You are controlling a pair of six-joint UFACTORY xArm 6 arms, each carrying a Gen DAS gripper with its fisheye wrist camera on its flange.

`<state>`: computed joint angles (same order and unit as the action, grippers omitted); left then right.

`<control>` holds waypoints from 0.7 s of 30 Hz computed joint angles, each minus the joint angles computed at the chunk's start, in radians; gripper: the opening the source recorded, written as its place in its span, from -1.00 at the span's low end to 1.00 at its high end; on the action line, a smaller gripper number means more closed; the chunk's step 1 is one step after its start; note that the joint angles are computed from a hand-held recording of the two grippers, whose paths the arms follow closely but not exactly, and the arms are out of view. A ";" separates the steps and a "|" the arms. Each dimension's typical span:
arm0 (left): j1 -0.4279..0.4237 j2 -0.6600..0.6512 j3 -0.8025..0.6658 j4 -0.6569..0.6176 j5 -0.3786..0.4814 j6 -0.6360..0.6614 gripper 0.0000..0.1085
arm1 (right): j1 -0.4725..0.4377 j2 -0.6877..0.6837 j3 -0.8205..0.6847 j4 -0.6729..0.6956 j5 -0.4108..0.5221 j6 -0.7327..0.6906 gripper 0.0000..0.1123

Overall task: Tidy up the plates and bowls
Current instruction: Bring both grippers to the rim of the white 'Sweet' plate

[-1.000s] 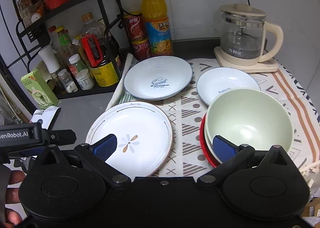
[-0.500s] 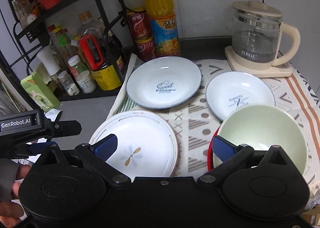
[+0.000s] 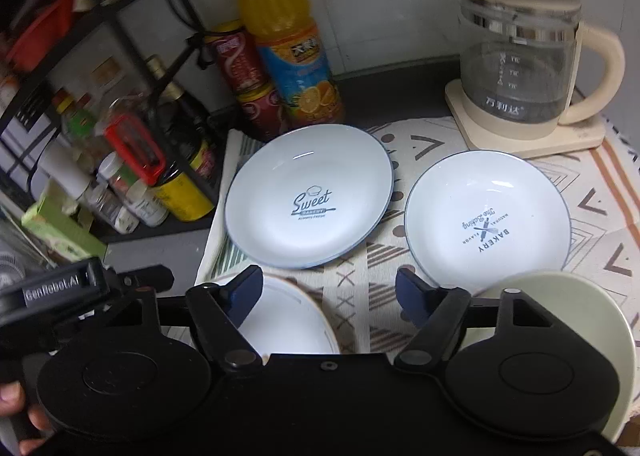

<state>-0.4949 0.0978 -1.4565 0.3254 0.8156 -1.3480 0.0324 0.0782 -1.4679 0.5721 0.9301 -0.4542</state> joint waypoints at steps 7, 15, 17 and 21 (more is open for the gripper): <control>0.039 0.088 -0.069 -0.048 -0.018 0.027 0.27 | 0.003 0.159 -0.188 -0.047 0.050 0.077 0.21; 0.072 0.177 -0.132 -0.091 -0.044 0.042 0.05 | -0.003 0.360 -0.438 -0.058 0.160 0.103 0.19; 0.079 0.190 -0.132 -0.101 -0.060 0.031 0.00 | -0.009 0.418 -0.513 -0.042 0.208 0.102 0.19; 0.090 0.215 -0.128 -0.115 -0.087 0.023 -0.11 | -0.013 0.511 -0.629 -0.033 0.260 0.122 0.10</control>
<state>-0.4045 0.3123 -1.5842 0.2103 0.7286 -1.3253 0.0197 0.5892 -2.0965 0.5390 1.1902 -0.3327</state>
